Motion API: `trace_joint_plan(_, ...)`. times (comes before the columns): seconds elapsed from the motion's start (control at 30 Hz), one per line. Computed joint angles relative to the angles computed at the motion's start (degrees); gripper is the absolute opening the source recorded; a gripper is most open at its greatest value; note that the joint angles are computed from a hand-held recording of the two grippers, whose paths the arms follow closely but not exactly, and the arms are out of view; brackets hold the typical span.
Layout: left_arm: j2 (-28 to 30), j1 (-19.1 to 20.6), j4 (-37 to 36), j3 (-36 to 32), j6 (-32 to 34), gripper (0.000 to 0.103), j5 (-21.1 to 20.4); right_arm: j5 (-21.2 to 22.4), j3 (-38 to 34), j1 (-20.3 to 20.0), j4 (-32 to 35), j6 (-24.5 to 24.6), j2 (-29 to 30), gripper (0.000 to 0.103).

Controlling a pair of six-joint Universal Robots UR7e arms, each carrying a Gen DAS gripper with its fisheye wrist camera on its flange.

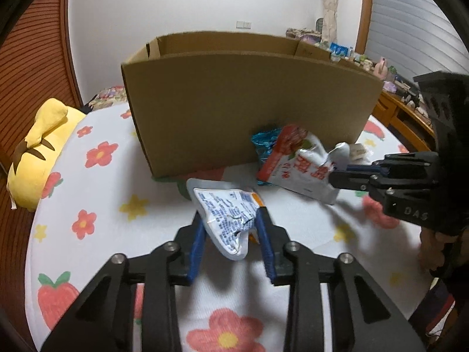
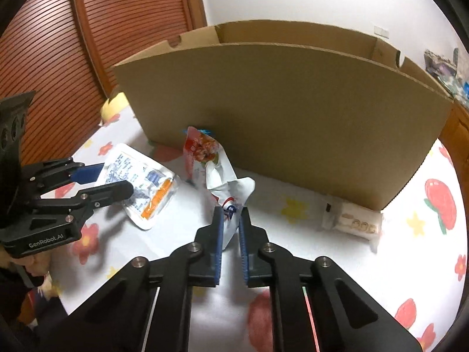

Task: Organize snacks
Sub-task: 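Grip the foil packet with the left tool while the right tool grips the red-and-white packet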

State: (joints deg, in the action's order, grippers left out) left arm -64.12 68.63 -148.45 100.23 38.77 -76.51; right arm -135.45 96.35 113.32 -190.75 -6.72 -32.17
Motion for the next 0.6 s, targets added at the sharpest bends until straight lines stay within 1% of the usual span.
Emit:
trace_joint_plan(0.13,-1.1,-0.1,-0.4,0.9,0.6,0.024,-1.2,-1.0,-0.2,1.0,-1.0,-1.7,0.9,0.001)
trace_joint_plan(0.37,-1.5,-0.8,-1.6,1.9,1.5,0.024,-0.9,-1.2,-0.6,1.4,-1.5,-3.0,1.7,0.001)
trace_joint_plan(0.43,-1.4,-1.0,-1.9,2.0,1.6,0.024,-0.6,-1.3,-0.6,1.5,-1.7,-3.6,1.8,0.007)
trace_joint_plan(0.5,-1.2,-1.1,-2.2,2.0,1.7,0.024,-0.3,-1.4,-1.2,1.4,-2.0,-4.1,2.2,0.010)
trace_joint_plan(0.53,-1.2,-1.1,-2.2,1.9,1.6,0.024,-0.3,-1.2,-1.4,1.4,-2.2,-4.3,2.4,0.015)
trace_joint_plan(0.6,-1.0,-1.2,-2.2,1.8,1.6,0.024,-0.1,-1.4,-1.4,1.2,-2.5,-4.7,2.3,0.021)
